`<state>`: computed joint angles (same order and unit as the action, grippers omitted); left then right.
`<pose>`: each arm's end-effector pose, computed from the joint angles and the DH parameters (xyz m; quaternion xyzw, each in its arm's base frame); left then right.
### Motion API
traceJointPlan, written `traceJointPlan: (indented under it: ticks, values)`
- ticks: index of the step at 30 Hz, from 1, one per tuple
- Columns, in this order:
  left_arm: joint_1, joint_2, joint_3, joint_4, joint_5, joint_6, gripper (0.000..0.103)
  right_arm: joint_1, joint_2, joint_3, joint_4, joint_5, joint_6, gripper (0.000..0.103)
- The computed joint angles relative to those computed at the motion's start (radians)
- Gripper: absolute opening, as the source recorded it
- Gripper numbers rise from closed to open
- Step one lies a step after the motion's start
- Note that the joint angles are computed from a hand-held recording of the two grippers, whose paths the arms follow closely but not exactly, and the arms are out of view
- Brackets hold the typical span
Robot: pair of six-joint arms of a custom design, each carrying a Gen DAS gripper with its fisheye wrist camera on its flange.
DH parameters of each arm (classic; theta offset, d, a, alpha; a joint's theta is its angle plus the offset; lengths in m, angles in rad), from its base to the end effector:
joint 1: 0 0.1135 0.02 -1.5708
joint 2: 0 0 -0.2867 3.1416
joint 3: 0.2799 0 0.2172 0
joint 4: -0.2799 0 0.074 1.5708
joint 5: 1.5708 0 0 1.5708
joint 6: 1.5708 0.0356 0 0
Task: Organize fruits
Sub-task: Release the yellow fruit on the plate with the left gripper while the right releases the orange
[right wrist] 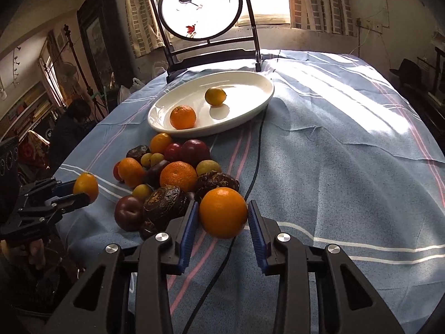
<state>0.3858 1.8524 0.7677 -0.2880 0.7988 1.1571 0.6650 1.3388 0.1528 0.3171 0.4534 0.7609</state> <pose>0.2595 0.0779 0.1355 0.3805 0.8350 -0.2139 0.3351 0.1328 0.0843 0.1406 0.1210 0.9103 0.0595 0.3915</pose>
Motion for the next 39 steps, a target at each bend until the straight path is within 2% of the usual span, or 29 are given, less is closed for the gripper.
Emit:
traceJointPlan:
  ticks: [4,8,11,13,20,21,23,24,26,29,31,36,39]
  values:
    - [-0.034,-0.007,0.069,-0.031,0.02,-0.057,0.036,-0.076,-0.167,0.074,-0.167,-0.024,-0.076,0.036]
    - [-0.108,0.005,0.169,-0.025,0.022,-0.175,0.036,-0.231,-0.167,0.178,-0.202,-0.14,-0.206,0.037]
    - [-0.184,0.06,0.281,-0.031,-0.012,-0.278,0.036,-0.342,-0.074,0.261,-0.174,-0.239,-0.28,0.037]
    - [-0.236,0.102,0.338,0.001,-0.056,-0.356,0.036,-0.407,0.016,0.317,-0.143,-0.297,-0.308,0.037]
    - [-0.387,0.302,0.592,-0.015,-0.194,-0.513,0.037,-0.51,0.354,0.526,-0.089,-0.4,-0.352,0.037]
    - [-0.401,0.33,0.63,-0.032,-0.207,-0.523,0.038,-0.514,0.392,0.55,-0.085,-0.404,-0.352,0.037]
    - [-0.423,0.348,0.638,0.013,-0.248,-0.556,0.058,-0.519,0.447,0.595,-0.084,-0.402,-0.355,0.038]
    - [-0.426,0.347,0.636,0.035,-0.257,-0.574,0.062,-0.513,0.454,0.599,-0.071,-0.385,-0.357,0.044]
    - [-0.408,0.333,0.64,0.026,-0.23,-0.595,0.066,-0.497,0.434,0.588,-0.06,-0.343,-0.353,0.047]
    - [-0.355,0.268,0.578,0.021,-0.168,-0.563,0.069,-0.469,0.35,0.522,-0.046,-0.329,-0.349,0.047]
    - [-0.314,0.211,0.507,0.014,-0.138,-0.499,0.069,-0.428,0.28,0.463,-0.049,-0.291,-0.352,0.047]
    - [-0.197,0.099,0.302,-0.001,-0.091,-0.268,0.069,-0.294,0.122,0.284,-0.046,-0.201,-0.281,0.047]
    - [-0.128,0.073,0.199,-0.008,-0.086,-0.135,0.069,-0.192,0.041,0.166,-0.02,-0.136,-0.199,0.047]
